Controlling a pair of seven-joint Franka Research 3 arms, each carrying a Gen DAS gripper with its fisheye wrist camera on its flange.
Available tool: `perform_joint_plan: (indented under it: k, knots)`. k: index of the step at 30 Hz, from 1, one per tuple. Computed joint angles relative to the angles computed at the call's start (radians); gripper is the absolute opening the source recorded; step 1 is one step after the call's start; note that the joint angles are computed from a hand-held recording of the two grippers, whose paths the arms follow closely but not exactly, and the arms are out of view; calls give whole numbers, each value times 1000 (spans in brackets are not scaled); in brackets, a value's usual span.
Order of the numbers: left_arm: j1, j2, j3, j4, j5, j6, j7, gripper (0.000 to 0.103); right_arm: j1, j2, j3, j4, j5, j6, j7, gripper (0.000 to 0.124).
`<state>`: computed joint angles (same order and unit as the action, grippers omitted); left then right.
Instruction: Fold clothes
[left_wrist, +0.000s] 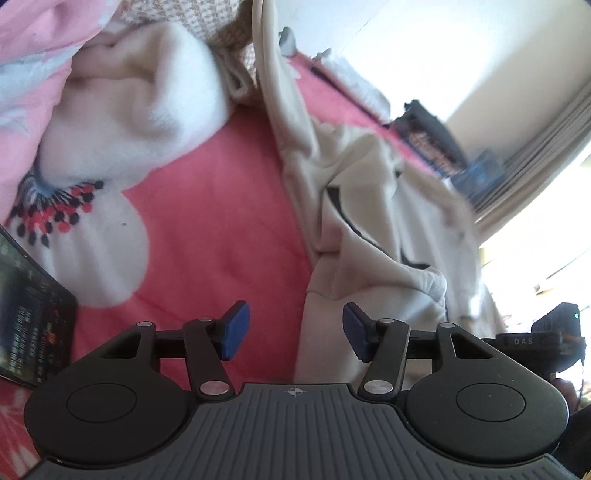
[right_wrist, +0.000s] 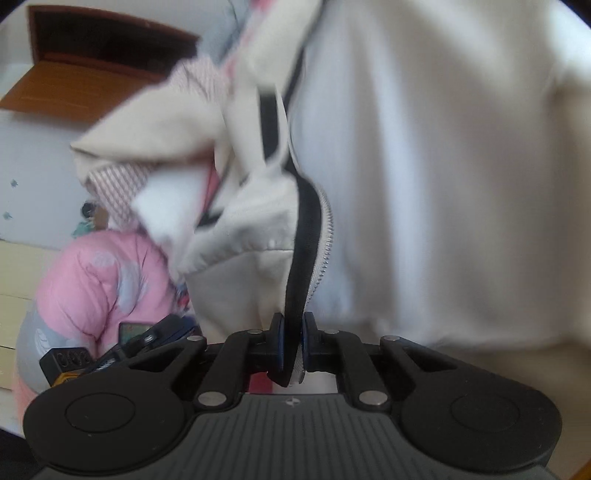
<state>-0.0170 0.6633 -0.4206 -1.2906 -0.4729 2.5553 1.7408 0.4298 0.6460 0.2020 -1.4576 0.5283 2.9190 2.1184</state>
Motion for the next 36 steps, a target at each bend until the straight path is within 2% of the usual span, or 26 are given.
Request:
perform_joint_plan:
  k: [4, 5, 7, 8, 11, 18, 20, 21, 22, 24, 27, 29, 31, 33, 36]
  knots:
    - [-23, 34, 7, 54, 34, -59, -2, 56, 113, -167, -211, -161, -210, -87, 148, 9]
    - [-33, 50, 9, 80, 46, -90, -3, 56, 125, -191, -239, -184, -260, -121, 190, 9]
    - [-54, 85, 13, 138, 71, -153, 1, 59, 125, -217, -255, -211, -318, -171, 251, 9]
    - [-66, 104, 16, 169, 83, -185, 3, 60, 116, -225, -248, -222, -330, -185, 267, 9]
    - [-96, 141, 25, 221, 96, -215, -17, 60, 89, -234, -215, -243, -354, -186, 300, 9]
    - [-130, 245, 15, 364, 92, -285, -19, 60, 91, -283, -235, -290, -475, -159, 430, 9]
    - [-151, 274, 28, 415, 115, -324, -20, 53, 83, -287, -230, -296, -490, -158, 448, 9]
    - [-162, 291, 34, 445, 127, -347, -21, 38, 77, -283, -223, -293, -489, -160, 451, 9]
    - [-169, 294, 38, 456, 137, -364, -15, 19, 72, -278, -218, -289, -487, -163, 454, 9]
    - [-156, 242, 37, 381, 133, -336, 10, 4, 62, -268, -204, -277, -479, -162, 446, 9]
    - [-117, 137, 35, 254, 114, -305, 22, 2, 42, -254, -167, -261, -431, -145, 402, 9]
    - [-92, 74, 42, 204, 103, -341, -4, 2, 15, -252, -125, -258, -367, -128, 340, 9]
    - [-93, 28, 73, 192, 137, -412, -39, 2, -20, -241, -67, -245, -272, -106, 251, 9]
    - [-84, -18, 89, 148, 144, -444, -63, 2, -43, -219, -20, -217, -188, -108, 160, 9]
    - [-73, -42, 100, 122, 142, -501, -82, 4, -32, -180, -14, -164, -141, -163, 84, 9]
